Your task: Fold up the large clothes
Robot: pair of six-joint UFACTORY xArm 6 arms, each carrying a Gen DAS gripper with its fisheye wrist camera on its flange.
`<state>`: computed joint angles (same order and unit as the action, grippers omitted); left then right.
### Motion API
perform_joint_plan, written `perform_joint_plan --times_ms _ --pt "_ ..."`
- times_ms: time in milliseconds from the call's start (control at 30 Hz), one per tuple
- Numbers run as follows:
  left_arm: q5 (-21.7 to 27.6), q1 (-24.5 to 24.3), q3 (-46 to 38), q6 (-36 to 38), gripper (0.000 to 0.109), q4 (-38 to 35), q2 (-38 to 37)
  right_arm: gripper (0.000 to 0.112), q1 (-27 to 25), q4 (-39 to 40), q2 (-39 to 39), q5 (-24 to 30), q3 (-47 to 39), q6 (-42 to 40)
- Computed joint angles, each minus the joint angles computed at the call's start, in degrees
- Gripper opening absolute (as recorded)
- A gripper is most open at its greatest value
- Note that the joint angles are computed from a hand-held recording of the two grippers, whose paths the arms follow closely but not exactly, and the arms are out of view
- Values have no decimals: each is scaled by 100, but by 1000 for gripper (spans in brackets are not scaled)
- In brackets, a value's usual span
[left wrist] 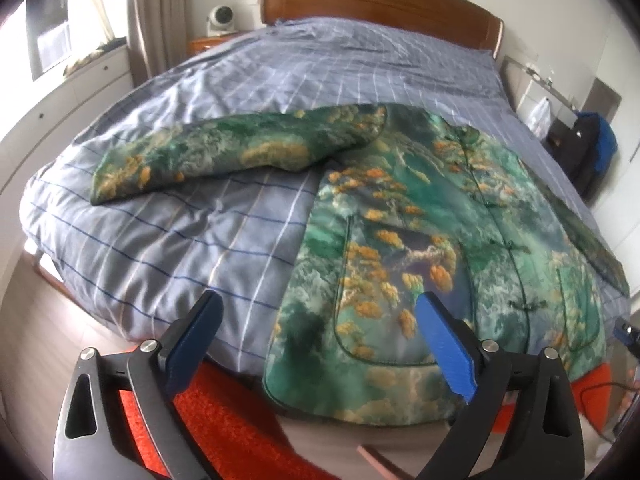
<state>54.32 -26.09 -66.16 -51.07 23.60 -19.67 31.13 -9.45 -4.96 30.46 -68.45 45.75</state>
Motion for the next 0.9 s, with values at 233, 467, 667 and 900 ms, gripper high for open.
perform_joint_plan --times_ms 233,467,667,900 --pt "151 -103 -143 -102 98 274 147 71 37 38 83 8 -103 -83" --pt "243 -182 -202 -174 98 459 223 71 51 129 120 12 -113 -123" --pt "259 -242 -218 -280 98 599 238 71 70 145 165 15 -163 -148" --pt "320 -329 -277 -254 99 768 306 71 85 206 223 11 -198 -183"
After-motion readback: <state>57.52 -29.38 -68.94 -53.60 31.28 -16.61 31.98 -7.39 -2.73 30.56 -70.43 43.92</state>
